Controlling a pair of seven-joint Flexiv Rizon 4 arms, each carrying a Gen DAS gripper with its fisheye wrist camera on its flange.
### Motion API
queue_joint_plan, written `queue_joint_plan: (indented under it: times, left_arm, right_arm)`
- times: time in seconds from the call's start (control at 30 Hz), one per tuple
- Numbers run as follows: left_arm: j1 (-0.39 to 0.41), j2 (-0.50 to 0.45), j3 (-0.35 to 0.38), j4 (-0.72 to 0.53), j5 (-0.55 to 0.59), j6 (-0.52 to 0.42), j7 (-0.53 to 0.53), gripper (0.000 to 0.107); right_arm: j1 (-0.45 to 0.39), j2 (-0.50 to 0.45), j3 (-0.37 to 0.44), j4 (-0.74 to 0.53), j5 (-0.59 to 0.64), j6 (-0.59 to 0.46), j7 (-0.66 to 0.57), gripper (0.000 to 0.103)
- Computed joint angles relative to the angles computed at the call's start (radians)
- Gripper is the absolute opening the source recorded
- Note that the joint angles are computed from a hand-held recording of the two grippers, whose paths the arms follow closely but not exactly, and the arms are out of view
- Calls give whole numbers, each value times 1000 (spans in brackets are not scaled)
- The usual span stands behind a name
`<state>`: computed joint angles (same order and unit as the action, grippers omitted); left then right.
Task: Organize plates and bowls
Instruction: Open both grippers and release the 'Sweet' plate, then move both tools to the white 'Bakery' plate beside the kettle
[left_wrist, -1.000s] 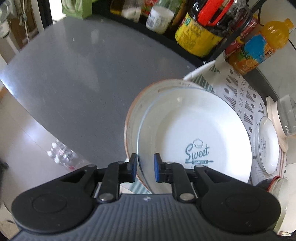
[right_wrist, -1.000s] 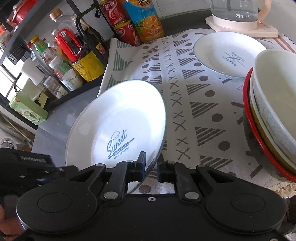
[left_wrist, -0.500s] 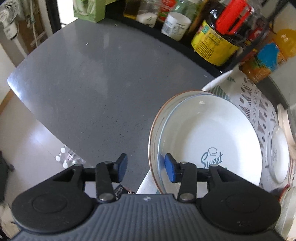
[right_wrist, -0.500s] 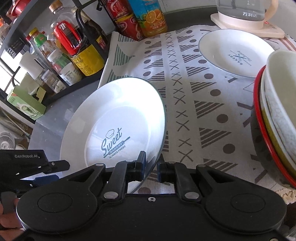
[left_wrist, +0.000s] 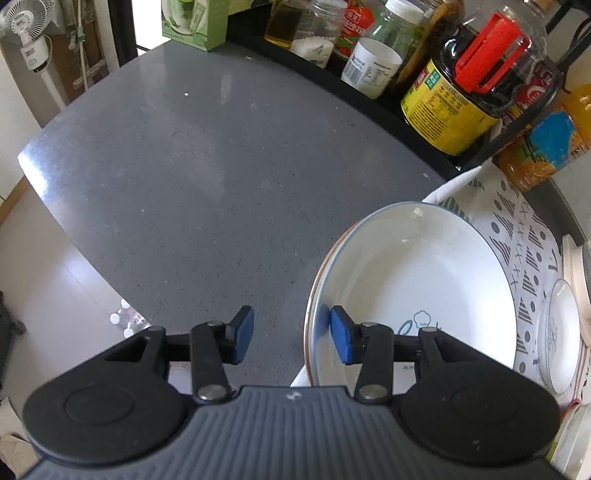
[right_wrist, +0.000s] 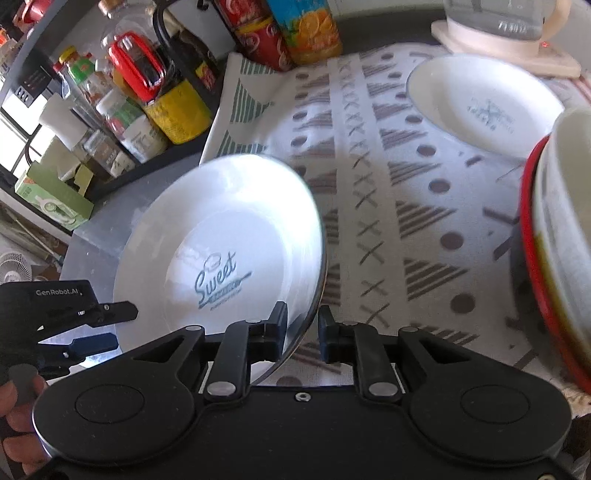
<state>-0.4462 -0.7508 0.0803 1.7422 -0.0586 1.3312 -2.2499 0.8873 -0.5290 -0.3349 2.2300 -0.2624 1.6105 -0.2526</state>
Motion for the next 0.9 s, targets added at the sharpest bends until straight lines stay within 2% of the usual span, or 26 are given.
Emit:
queue_joint_plan:
  times: [0.1,0.3,0.37,0.43,0.5,0.57,0.7,0.83,0.9]
  left_arm:
    - [-47,-2,60,-20,25,-11,-50,44]
    - [-62,11,76,-48,65,0,-82,44]
    - [-59,12,66,-64,72,5,-75,49]
    - [-60,9,58,-85,75,0,-69,53]
    - [-58,1,46,-104,77,4,-61,56]
    - [-57,-11,33,-132,76,-2,-41,64]
    - [-60,-39,17,-192,70,-32,-22,68]
    - [-50,-67,-19,-249,54,-52,20,69]
    - [-57,-85,-26,-286,51,-56,37,70]
  right_arm:
    - [18,16,-29,13,-4,25,-13,22]
    - [63,39,-84,27,34,65,-66,44]
    - [88,42,-118,31,54,91,-93,53]
    - [129,44,-169,35,79,99,-114,58]
    - [135,47,-181,31,107,95,-131,59]
    - [154,48,-209,30,132,89,-142,61]
    - [193,56,-278,34,157,68,-140,67]
    - [260,57,-388,48,172,55,-117,79]
    - [280,55,-431,56,180,52,-111,79]
